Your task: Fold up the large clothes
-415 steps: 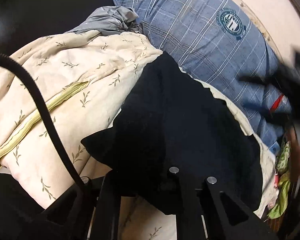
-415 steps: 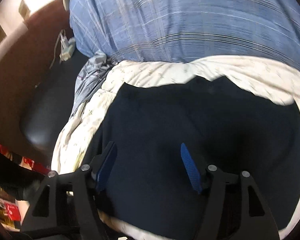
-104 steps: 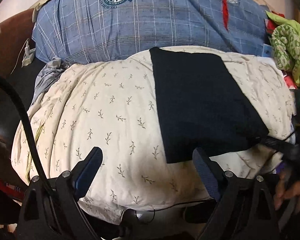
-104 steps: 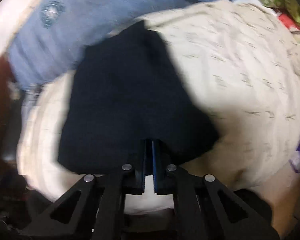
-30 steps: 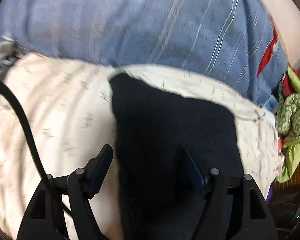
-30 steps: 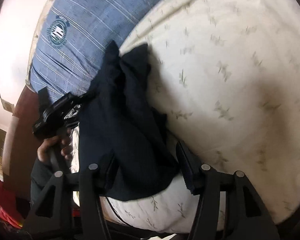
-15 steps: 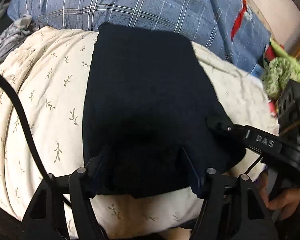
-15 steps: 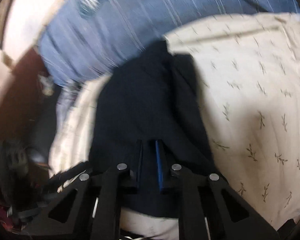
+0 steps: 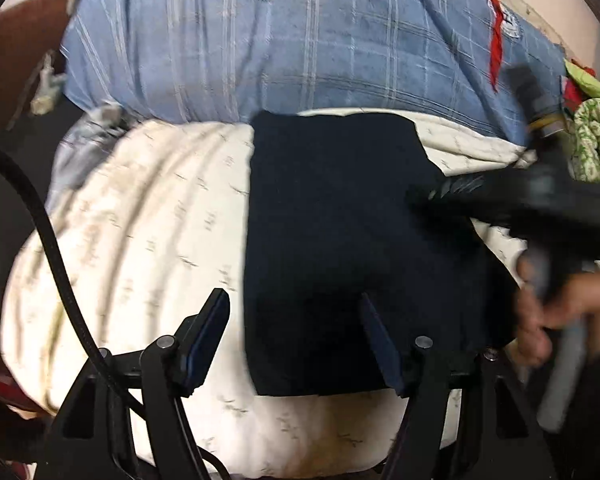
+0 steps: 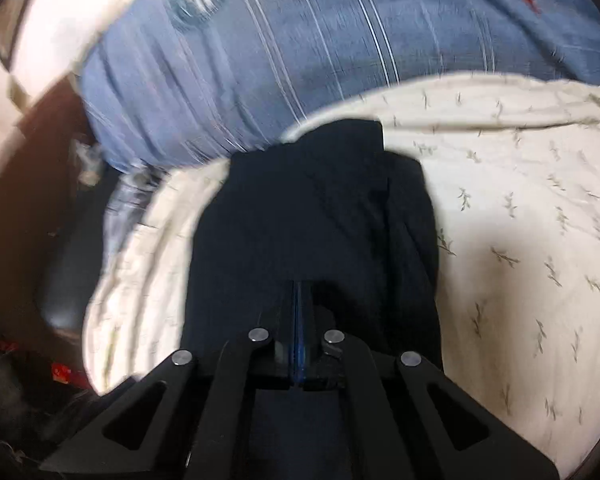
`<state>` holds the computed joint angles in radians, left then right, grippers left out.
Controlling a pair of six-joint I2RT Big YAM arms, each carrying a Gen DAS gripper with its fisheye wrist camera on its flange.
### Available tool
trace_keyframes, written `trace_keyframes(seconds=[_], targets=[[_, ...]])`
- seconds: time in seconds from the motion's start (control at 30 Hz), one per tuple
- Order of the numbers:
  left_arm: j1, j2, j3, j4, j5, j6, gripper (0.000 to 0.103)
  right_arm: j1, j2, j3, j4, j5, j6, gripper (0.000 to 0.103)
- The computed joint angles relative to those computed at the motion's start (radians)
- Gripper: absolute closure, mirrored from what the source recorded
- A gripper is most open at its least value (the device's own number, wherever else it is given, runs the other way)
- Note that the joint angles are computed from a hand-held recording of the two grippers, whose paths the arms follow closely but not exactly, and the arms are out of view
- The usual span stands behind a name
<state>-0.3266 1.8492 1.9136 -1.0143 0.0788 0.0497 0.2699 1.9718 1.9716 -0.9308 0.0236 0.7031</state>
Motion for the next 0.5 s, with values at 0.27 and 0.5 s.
trace_keyframes(seconds=[0.27, 0.5], targets=[[0.006, -0.036, -0.030, 0.030, -0.094, 0.018, 0.030, 0.001, 0.012, -0.024, 0.005, 0.068, -0.005, 0.103], [-0.005, -0.132, -0.128, 0.159, -0.151, 0.057, 0.020, 0.082, -0.209, -0.243, 0.183, 0.197, -0.009, 0.103]])
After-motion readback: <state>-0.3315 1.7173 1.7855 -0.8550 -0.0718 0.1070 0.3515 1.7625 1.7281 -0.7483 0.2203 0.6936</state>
